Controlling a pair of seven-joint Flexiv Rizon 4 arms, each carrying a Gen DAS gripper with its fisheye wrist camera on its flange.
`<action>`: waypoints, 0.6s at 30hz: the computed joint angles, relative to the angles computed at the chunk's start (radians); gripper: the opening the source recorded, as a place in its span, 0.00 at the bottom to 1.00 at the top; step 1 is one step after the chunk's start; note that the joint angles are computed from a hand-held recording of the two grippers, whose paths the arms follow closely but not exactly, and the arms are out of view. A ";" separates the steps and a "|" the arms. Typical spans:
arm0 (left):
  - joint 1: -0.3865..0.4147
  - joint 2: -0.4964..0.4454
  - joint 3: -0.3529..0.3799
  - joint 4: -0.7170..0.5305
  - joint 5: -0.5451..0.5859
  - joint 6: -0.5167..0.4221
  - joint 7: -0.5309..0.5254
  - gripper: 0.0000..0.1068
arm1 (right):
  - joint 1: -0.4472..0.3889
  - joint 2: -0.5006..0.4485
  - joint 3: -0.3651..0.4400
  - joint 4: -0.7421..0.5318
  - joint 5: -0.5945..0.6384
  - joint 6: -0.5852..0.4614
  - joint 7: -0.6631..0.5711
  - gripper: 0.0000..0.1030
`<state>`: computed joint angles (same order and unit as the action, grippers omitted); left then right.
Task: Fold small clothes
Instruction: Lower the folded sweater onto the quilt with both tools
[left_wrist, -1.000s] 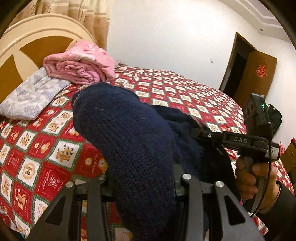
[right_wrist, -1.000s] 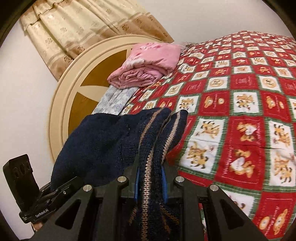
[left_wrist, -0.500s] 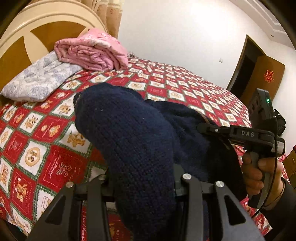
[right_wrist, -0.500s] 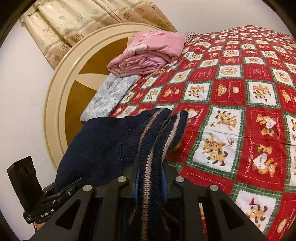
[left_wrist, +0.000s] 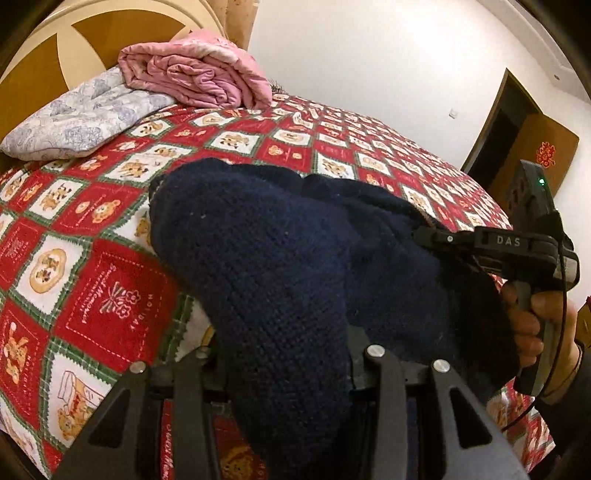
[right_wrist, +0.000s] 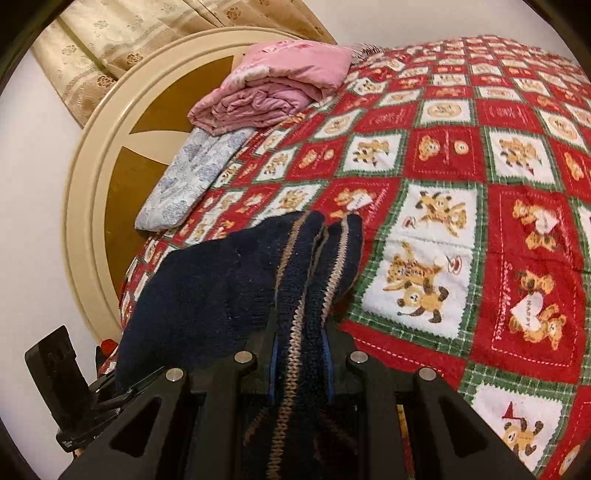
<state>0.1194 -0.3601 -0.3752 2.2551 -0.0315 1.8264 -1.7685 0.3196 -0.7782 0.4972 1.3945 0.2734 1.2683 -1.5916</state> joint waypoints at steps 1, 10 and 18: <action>0.007 -0.006 -0.007 0.003 0.004 0.012 -0.003 0.41 | 0.002 -0.002 -0.004 0.001 -0.001 -0.001 0.001 0.18; -0.106 -0.037 0.113 0.013 0.005 0.108 -0.055 0.48 | 0.045 0.000 -0.066 0.021 -0.055 -0.002 0.046 0.19; -0.004 -0.064 0.032 0.010 0.064 0.112 -0.158 0.64 | 0.106 0.001 -0.154 0.025 -0.172 -0.023 0.160 0.24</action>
<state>0.1149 -0.4238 -0.3428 2.2650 0.0328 1.9385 -1.9267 0.4258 -0.7772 0.3434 1.4198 0.1014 1.2454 -1.4317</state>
